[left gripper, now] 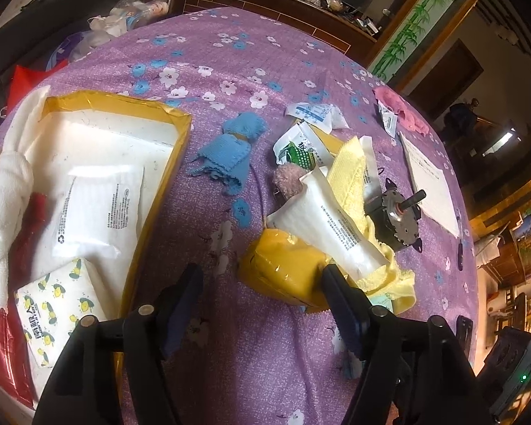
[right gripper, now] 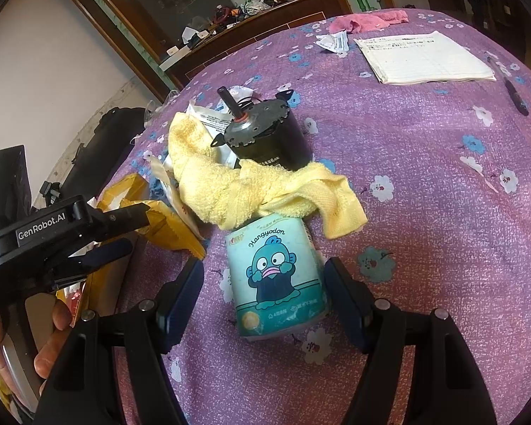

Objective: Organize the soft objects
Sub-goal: 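Reach the right tool toward the Hangyodon tissue pack while the left reaches the yellow envelope, then grasp the Hangyodon tissue pack with the right tool while the left grasps the yellow crackers packet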

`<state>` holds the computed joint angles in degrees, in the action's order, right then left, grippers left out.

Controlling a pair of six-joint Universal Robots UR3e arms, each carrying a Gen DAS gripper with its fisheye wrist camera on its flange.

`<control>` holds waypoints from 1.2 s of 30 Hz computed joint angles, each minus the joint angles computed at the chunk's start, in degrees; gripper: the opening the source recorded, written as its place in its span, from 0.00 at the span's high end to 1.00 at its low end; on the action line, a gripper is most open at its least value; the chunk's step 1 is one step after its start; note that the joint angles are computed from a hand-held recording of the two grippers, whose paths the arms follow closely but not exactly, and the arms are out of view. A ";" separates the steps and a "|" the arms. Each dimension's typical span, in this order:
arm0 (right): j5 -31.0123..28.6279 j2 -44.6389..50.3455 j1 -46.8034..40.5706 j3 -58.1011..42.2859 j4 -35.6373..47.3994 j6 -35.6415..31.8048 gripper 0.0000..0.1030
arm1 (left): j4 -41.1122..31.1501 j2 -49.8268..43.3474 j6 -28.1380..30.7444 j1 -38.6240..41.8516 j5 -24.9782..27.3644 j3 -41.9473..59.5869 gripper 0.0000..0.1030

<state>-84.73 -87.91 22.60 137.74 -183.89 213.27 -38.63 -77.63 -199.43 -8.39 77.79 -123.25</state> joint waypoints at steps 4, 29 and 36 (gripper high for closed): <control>0.05 -0.13 0.22 -0.05 0.26 0.37 0.32 | -1.14 1.62 0.16 1.28 -1.21 -0.82 0.34; -6.72 -1.05 4.22 1.29 -3.50 2.24 0.94 | -10.70 17.77 6.00 14.06 -15.83 -10.82 0.87; -7.64 -1.52 4.83 2.99 -7.44 2.86 0.95 | -19.16 25.05 9.87 17.50 -18.86 -12.52 0.93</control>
